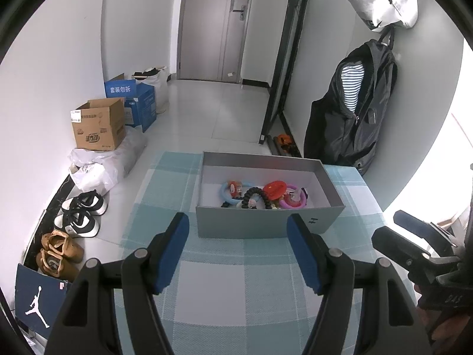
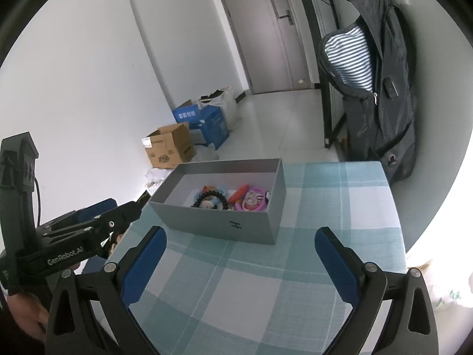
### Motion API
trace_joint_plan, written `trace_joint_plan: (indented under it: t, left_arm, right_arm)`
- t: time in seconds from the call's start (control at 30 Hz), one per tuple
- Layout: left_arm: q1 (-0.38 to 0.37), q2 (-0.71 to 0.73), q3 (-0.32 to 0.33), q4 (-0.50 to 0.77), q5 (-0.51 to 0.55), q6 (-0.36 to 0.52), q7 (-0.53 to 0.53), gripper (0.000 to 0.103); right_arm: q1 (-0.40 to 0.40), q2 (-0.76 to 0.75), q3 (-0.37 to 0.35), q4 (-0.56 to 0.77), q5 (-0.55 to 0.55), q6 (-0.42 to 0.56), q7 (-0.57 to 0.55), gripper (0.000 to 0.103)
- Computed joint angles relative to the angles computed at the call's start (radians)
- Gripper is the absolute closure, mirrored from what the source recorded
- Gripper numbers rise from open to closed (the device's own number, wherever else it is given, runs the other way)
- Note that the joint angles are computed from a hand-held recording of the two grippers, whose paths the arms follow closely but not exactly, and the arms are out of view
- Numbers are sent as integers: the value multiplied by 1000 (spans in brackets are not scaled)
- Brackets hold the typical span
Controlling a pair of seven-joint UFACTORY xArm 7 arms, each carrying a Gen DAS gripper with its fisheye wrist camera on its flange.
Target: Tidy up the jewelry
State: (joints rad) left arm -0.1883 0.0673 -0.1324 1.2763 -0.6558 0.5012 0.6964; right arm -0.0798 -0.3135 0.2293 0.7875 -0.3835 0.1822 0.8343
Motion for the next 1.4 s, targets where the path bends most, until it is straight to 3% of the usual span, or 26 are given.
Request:
trace_joint_plan:
  t: [0.57, 1.4]
  left_arm:
    - [4, 10, 1, 15, 31, 38, -35, 39]
    - [1, 8, -2, 7, 37, -8, -75, 39]
  right_arm:
    - [3, 17, -7, 6, -12, -5, 8, 2]
    - [-3, 20, -9, 9, -17, -4, 19, 2]
